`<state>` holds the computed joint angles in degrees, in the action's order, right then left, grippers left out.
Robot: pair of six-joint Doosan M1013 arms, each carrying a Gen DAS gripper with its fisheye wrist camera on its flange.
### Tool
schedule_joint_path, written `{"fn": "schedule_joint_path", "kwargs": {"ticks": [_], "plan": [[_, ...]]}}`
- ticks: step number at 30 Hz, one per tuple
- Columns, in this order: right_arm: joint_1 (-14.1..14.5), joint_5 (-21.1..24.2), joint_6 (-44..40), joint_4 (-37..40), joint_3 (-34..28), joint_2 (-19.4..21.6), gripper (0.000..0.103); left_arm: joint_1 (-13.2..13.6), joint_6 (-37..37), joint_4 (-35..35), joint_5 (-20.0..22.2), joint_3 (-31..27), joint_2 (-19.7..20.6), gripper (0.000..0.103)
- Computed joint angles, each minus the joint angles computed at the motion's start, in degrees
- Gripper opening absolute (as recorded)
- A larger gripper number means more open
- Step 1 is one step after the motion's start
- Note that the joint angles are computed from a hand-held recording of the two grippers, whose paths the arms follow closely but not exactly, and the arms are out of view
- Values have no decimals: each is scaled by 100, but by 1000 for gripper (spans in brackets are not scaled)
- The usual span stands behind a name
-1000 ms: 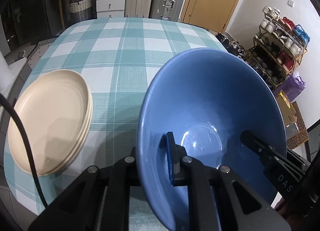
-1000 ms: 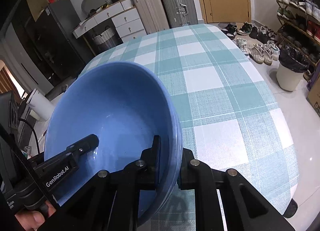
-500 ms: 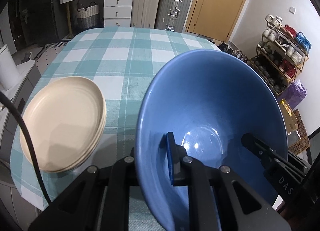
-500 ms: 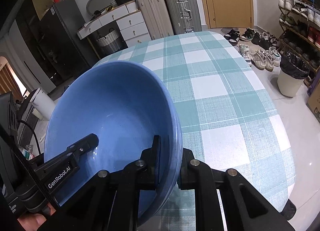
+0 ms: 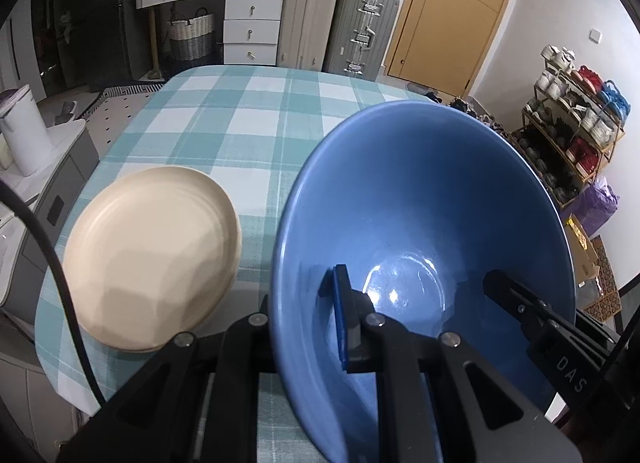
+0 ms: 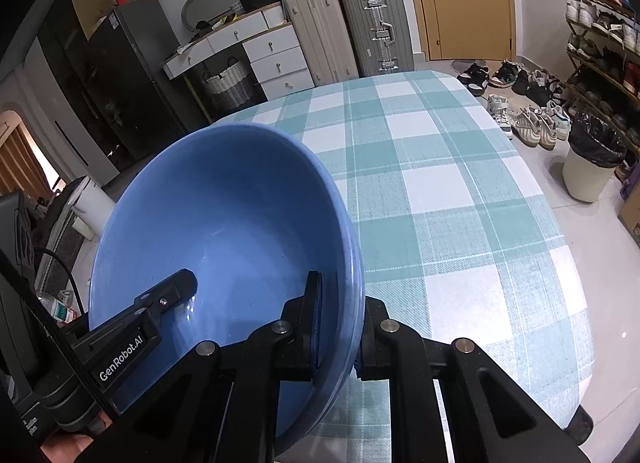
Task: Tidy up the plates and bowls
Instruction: 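Lift the blue bowl stack off the table with both grippers, then carry the blue bowl stack with both grippers over the cream plate stack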
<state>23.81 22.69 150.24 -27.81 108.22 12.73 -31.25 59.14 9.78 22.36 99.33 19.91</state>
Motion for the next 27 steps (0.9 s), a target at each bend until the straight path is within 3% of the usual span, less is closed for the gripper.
{"fn": "schedule_joint_path", "kwargs": {"ticks": [17, 27], "plan": [[197, 46, -946, 719, -635, 275, 12, 301, -1249, 1065, 7, 160, -273, 12], [388, 141, -1679, 1262, -1209, 638, 12, 644, -1705, 1431, 67, 194, -324, 13]]}}
